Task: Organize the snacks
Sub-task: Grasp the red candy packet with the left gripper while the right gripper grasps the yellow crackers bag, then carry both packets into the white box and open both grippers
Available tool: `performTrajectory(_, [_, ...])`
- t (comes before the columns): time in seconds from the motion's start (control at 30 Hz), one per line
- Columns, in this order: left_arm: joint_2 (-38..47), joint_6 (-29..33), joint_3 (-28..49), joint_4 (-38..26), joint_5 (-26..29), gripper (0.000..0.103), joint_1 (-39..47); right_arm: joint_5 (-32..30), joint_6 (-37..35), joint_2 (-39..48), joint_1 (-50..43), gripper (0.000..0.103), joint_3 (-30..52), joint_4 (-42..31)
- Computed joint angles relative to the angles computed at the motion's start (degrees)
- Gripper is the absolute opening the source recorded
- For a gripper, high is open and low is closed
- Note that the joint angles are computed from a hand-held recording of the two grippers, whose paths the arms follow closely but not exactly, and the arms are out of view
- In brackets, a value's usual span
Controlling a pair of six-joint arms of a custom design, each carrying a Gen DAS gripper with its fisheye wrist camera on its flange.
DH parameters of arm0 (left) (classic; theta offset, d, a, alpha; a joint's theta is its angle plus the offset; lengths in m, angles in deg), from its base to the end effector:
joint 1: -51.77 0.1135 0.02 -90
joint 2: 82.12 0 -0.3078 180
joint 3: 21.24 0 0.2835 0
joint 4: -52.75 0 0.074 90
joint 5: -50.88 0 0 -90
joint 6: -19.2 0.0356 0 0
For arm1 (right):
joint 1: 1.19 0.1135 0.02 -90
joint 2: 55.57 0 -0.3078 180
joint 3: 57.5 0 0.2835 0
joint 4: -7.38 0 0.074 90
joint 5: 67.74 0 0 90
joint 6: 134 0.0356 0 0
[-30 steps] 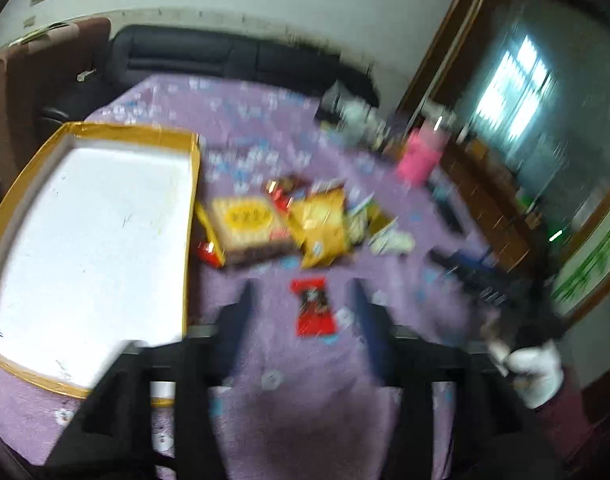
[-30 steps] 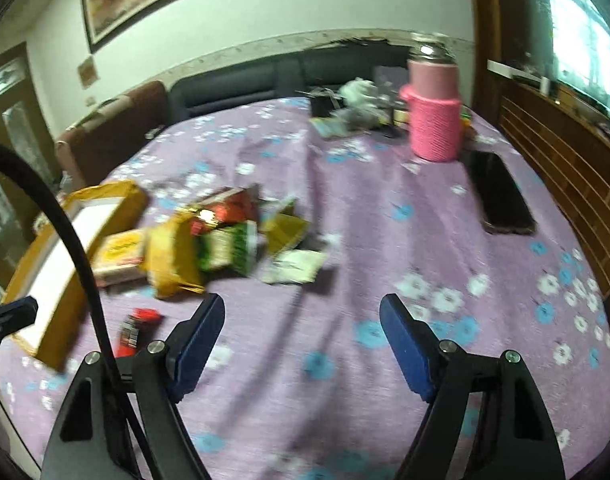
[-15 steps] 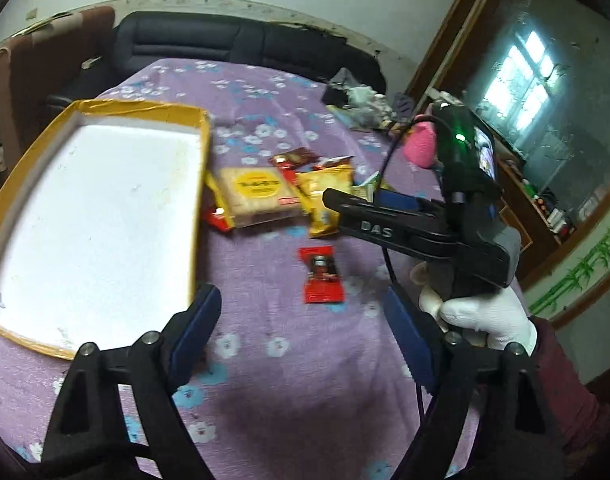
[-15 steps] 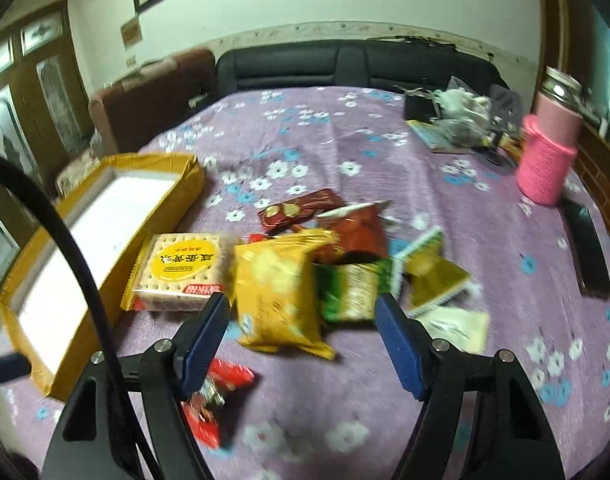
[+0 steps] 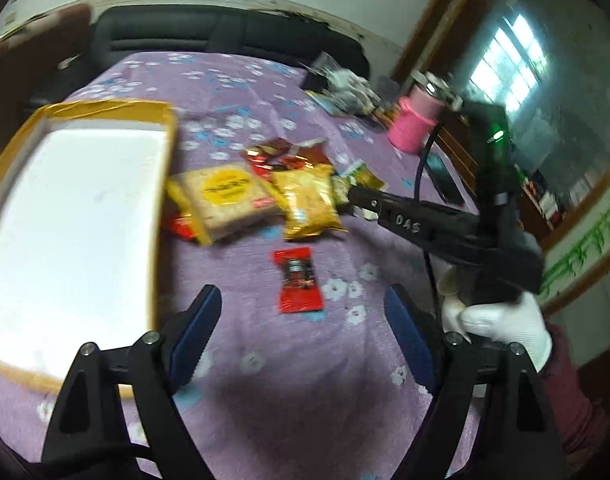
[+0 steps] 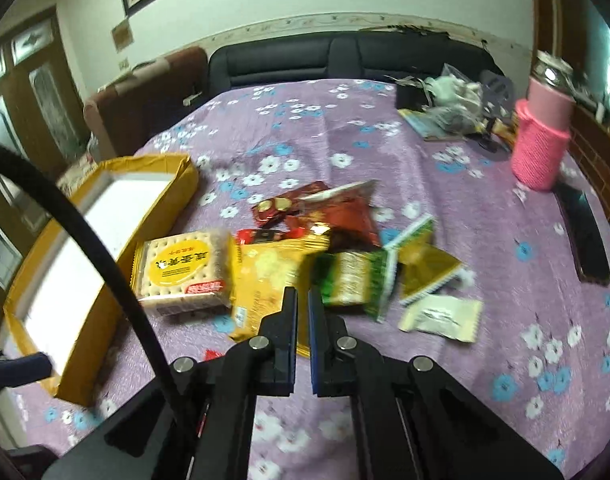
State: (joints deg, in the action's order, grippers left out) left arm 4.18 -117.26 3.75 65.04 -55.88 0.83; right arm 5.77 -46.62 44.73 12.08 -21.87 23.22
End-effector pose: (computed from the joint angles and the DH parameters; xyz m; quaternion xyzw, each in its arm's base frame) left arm 0.1385 -0.1544 0.0904 -0.0148 0.9280 -0.1701 0.3311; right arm 0.2580 0.0712 0.0787 -0.1780 0.9106 0.1660 0.3340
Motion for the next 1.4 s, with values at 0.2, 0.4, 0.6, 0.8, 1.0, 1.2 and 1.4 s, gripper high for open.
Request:
performTrajectory(0.2, [16.2, 7.3, 12.1, -4.0, 3.1, 0.067, 4.0, -7.2, -1.1, 2.6, -7.2, 0.012, -0.5, 1.2])
performTrajectory(0.4, [24.7, 9.8, 18.3, -7.7, 1.2, 0.033, 2.7, -11.4, -3.1, 3.6, -14.1, 0.023, 0.0, -0.3])
performTrajectory(0.6, [20.6, 7.6, 14.2, -4.2, 1.1, 0.031, 3.2, -15.1, -4.4, 4.7, -15.6, 0.025, 0.7, -0.9])
performTrajectory(0.8, [9.3, 4.8, 7.3, -4.0, -2.1, 0.031, 2.2, -11.4, -1.3, 3.5, -8.1, 0.047, 1.9, -0.6])
performTrajectory(1.0, [-2.8, 2.7, 1.9, -8.5, -4.7, 0.031, 2.8, 6.1, 1.9, 5.6, 6.5, 0.054, 5.3, -0.4])
performTrajectory(1.2, [-11.8, 1.8, -3.4, -11.3, -5.5, 0.031, 5.6, 16.1, 3.9, 10.6, 12.8, 0.044, 8.0, -0.2])
performTrajectory(1.4, [-22.2, 1.5, -8.5, -14.8, -5.0, 0.031, 9.0, 16.1, 4.9, 7.6, 12.0, 0.043, 4.2, 1.8])
